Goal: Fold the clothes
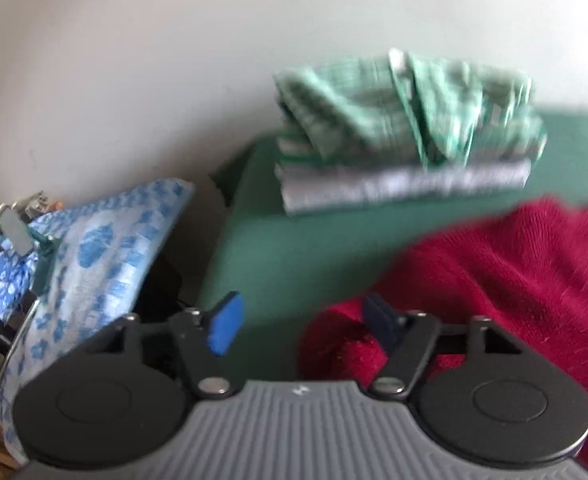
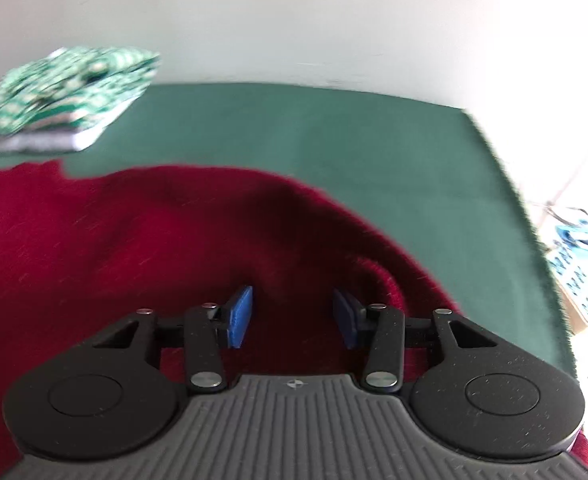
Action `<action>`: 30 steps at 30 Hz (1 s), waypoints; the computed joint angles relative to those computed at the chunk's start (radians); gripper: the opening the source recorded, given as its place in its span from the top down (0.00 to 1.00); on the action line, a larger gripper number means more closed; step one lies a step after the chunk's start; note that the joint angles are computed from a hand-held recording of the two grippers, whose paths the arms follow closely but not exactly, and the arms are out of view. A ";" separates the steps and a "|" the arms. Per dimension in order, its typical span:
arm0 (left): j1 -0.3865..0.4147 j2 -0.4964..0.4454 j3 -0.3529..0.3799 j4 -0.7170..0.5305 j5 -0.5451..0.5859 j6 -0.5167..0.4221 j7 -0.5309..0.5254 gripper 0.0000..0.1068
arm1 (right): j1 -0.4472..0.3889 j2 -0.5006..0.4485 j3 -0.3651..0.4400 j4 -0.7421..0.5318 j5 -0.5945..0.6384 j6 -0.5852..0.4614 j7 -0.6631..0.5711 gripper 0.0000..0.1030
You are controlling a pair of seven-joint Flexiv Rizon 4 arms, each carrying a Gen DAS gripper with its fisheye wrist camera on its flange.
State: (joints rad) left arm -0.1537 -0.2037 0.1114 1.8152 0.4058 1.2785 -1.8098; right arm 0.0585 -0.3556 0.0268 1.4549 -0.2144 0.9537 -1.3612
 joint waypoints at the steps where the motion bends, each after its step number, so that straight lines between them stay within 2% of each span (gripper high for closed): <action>1: 0.000 0.039 0.013 0.035 0.011 0.030 -0.017 0.23 | 0.023 -0.007 -0.023 -0.023 -0.032 -0.039 0.061 0.60; 2: 0.015 0.086 0.015 0.087 -0.005 0.060 -0.003 0.14 | 0.027 -0.009 -0.026 -0.029 -0.026 -0.048 0.104 0.61; 3: 0.036 0.130 0.009 0.145 -0.041 0.091 0.029 0.12 | 0.027 -0.001 -0.006 -0.026 0.004 -0.013 0.121 0.62; 5: 0.073 0.217 -0.008 0.298 -0.219 0.139 0.178 0.12 | 0.000 0.033 0.079 -0.008 0.119 0.042 0.013 0.60; 7: 0.071 0.311 0.005 0.428 -0.364 0.111 0.306 0.12 | -0.004 0.061 0.159 -0.013 0.239 -0.018 -0.125 0.58; 9: 0.080 0.398 0.014 0.517 -0.387 0.032 0.331 0.13 | 0.004 0.098 0.215 0.003 0.350 -0.072 -0.243 0.57; 11: 0.004 0.465 0.066 0.613 -0.574 -0.008 0.474 0.13 | 0.021 0.152 0.250 0.068 0.425 -0.102 -0.330 0.57; 13: -0.047 0.526 0.096 0.685 -0.702 -0.042 0.569 0.08 | 0.080 0.192 0.259 0.154 0.392 -0.093 -0.349 0.57; 16: 0.006 0.582 0.040 0.748 -0.649 -0.045 0.559 0.06 | 0.167 0.230 0.245 0.252 0.298 -0.055 -0.284 0.55; 18: 0.000 0.596 0.018 0.791 -0.653 0.046 0.580 0.24 | 0.223 0.246 0.228 0.316 0.213 0.001 -0.208 0.41; 19: -0.039 0.589 0.031 0.800 -0.698 0.083 0.608 0.33 | 0.242 0.256 0.218 0.353 0.176 0.032 -0.167 0.35; 20: -0.072 0.576 0.040 0.798 -0.739 0.105 0.635 0.66 | 0.271 0.239 0.196 0.376 0.116 0.084 -0.099 0.32; 21: -0.106 0.564 0.053 0.790 -0.785 0.110 0.668 0.93 | 0.272 0.251 0.193 0.400 0.089 0.103 -0.053 0.30; 22: -0.125 0.555 0.064 0.772 -0.824 0.088 0.701 0.93 | 0.277 0.267 0.185 0.426 0.063 0.119 -0.002 0.28; 24: -0.114 0.555 0.063 0.762 -0.854 0.092 0.740 0.94 | 0.283 0.296 0.177 0.458 0.014 0.119 0.091 0.28; 27: -0.024 0.630 0.070 0.766 -0.805 0.110 0.765 0.94 | 0.285 0.298 0.169 0.473 -0.047 0.126 0.187 0.34; 28: 0.025 0.668 0.076 0.760 -0.775 0.100 0.766 0.94 | 0.283 0.308 0.165 0.490 -0.081 0.132 0.225 0.42; 30: 0.110 0.731 0.097 0.742 -0.733 0.084 0.768 0.94 | 0.278 0.321 0.156 0.509 -0.171 0.127 0.329 0.73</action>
State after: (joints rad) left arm -0.0442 0.5275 0.2081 2.5568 -0.3269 1.3627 -1.0418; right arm 0.3366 -0.0344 0.1832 1.9637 -0.3851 1.0805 -1.0325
